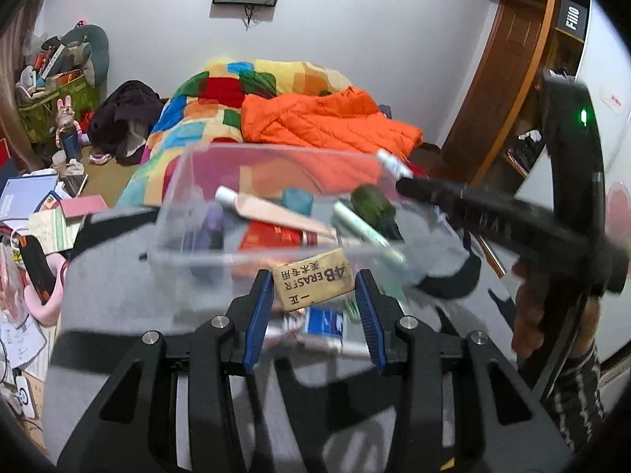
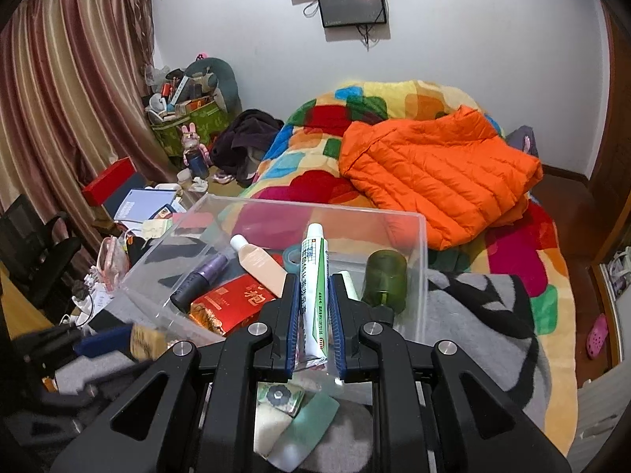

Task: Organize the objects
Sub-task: 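Carry the toothpaste tube over the box with the right tool while the left tool grasps the beige eraser, then drop the eraser into the box with the left tool while the right tool releases the toothpaste tube, then grasp the braided rope with the left tool while the right tool grasps the white tape roll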

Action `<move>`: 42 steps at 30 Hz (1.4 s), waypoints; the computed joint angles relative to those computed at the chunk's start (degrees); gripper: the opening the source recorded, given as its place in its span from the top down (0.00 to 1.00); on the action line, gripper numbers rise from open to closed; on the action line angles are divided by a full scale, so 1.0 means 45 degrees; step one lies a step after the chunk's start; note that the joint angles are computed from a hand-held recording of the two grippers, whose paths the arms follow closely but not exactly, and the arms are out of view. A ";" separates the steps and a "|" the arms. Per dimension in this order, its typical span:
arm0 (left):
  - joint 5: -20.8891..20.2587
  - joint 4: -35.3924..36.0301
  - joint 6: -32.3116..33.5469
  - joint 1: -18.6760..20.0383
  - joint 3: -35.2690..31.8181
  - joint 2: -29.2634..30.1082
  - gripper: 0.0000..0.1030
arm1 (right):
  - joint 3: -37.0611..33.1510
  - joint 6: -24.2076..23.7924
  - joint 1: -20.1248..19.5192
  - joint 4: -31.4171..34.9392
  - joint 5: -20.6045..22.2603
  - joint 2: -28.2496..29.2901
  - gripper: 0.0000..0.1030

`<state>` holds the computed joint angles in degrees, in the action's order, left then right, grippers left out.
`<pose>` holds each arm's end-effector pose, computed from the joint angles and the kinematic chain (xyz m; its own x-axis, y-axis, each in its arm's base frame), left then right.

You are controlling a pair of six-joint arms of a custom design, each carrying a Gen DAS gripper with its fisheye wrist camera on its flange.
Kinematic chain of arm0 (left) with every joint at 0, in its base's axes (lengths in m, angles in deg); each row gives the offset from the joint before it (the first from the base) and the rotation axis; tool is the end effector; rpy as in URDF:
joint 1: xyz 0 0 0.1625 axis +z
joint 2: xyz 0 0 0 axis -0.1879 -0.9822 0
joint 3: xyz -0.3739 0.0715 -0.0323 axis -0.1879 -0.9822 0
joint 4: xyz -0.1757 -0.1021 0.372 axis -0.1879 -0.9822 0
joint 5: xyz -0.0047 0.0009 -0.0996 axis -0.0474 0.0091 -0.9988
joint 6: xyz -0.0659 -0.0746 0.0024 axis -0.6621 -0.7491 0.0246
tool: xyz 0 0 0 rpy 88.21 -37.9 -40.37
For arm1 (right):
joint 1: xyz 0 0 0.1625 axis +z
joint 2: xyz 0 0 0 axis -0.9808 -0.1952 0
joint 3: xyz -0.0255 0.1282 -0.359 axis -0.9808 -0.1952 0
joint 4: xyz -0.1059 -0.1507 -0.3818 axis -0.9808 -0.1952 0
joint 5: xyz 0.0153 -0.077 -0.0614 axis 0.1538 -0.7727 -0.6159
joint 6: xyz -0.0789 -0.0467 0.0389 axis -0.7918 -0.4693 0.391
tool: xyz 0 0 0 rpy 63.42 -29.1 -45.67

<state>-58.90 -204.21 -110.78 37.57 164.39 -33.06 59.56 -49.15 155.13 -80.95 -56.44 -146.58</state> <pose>-0.4361 -0.4672 -0.0882 -0.8215 -0.2369 -0.5188 0.2723 0.6364 -0.7217 -0.0044 -0.6126 0.3417 -0.6010 -0.7069 0.3729 -0.7983 0.5534 -0.2376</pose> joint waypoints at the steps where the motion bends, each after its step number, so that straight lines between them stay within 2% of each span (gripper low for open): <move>1: 0.0052 0.0165 0.0007 0.0103 -0.0062 -0.0066 0.59 | -0.0069 0.0057 0.0028 0.0036 -0.0095 0.0097 0.87; 10: -0.0464 0.0262 0.1307 0.1125 -0.0954 0.0105 0.59 | -0.0598 0.0543 0.0219 -0.0129 -0.1355 0.1128 0.87; 18: -0.0418 0.0383 0.1681 0.1259 -0.1293 0.0408 0.59 | -0.0298 0.0102 0.0244 -0.0530 -0.1885 0.1149 0.87; 21: -0.0450 0.0488 0.1629 0.1238 -0.1292 0.0370 0.59 | -0.0105 -0.0065 0.0229 -0.0684 -0.1786 0.0983 0.87; 23: -0.0478 0.0299 0.1729 0.1219 -0.1228 0.0341 0.59 | -0.0236 -0.0036 0.0220 -0.0262 -0.1758 0.0929 0.86; 29: -0.0025 0.0685 0.1232 0.0765 -0.0856 0.0017 0.58 | -0.0178 -0.0072 0.0078 0.0265 -0.1456 0.0489 0.75; 32: 0.0324 0.1328 0.0640 0.0428 -0.0570 -0.0254 0.53 | -0.0129 -0.0078 -0.0052 0.0693 -0.1007 0.0063 0.73; 35: 0.0446 0.2023 -0.0084 0.0133 -0.0209 -0.0546 0.52 | 0.0013 -0.0171 -0.0221 0.1036 -0.0449 -0.0451 0.65; 38: 0.0185 0.2334 -0.0656 -0.0040 0.0237 -0.0786 0.52 | 0.0338 -0.0426 -0.0409 0.1136 0.0045 -0.1020 0.59; 42: -0.0571 0.2531 -0.1117 -0.0016 0.0638 -0.0827 0.52 | 0.0971 -0.0912 -0.0615 0.1093 0.0171 -0.1690 0.57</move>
<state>-61.47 -192.82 -115.80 37.50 167.26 -36.78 63.93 -53.26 152.37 -76.03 -55.67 -154.18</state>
